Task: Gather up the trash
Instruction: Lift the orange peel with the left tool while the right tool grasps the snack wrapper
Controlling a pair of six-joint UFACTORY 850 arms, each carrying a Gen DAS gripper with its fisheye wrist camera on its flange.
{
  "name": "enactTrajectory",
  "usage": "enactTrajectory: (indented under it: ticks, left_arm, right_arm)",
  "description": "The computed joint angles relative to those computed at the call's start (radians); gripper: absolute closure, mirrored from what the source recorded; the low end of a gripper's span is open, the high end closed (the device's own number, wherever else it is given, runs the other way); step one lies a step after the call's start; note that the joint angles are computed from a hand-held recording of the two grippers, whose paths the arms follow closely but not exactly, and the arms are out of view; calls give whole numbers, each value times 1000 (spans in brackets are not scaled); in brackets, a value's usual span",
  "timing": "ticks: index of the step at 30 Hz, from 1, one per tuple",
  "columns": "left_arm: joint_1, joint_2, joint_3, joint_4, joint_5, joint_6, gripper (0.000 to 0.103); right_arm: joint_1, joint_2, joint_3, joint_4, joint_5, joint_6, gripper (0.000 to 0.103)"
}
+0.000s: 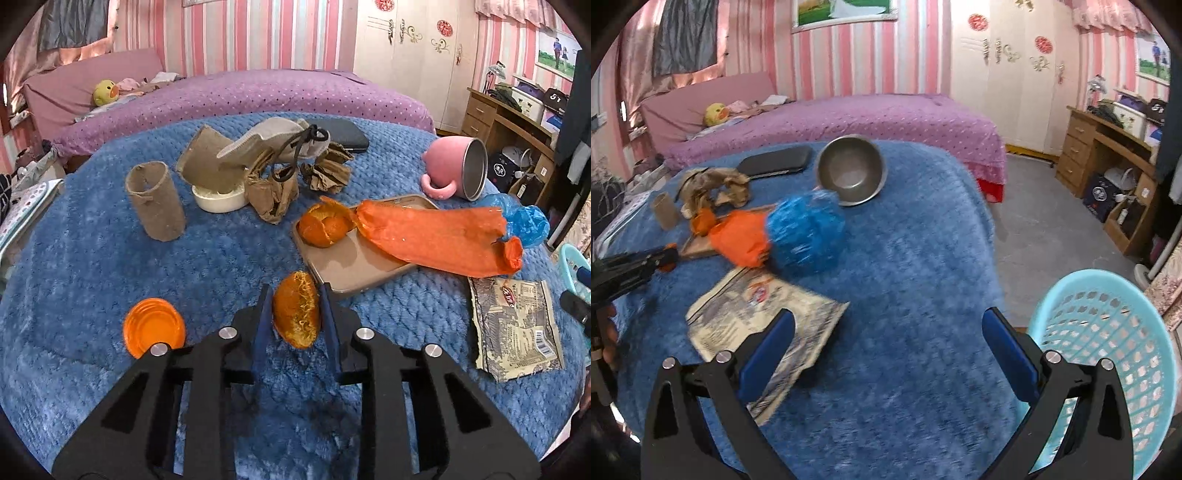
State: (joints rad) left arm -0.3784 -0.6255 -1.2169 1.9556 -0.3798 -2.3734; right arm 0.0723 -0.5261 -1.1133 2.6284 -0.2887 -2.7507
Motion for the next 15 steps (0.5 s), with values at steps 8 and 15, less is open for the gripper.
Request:
enactTrajectory:
  ticks: [8, 15]
  left_arm:
    - [-60, 78, 104, -13, -127, -15, 80]
    - [-76, 111, 147, -9, -166, -45, 80]
  right_arm:
    - [29, -42, -42, -328, 50, 318, 16]
    - [59, -69, -68, -351, 52, 325, 37]
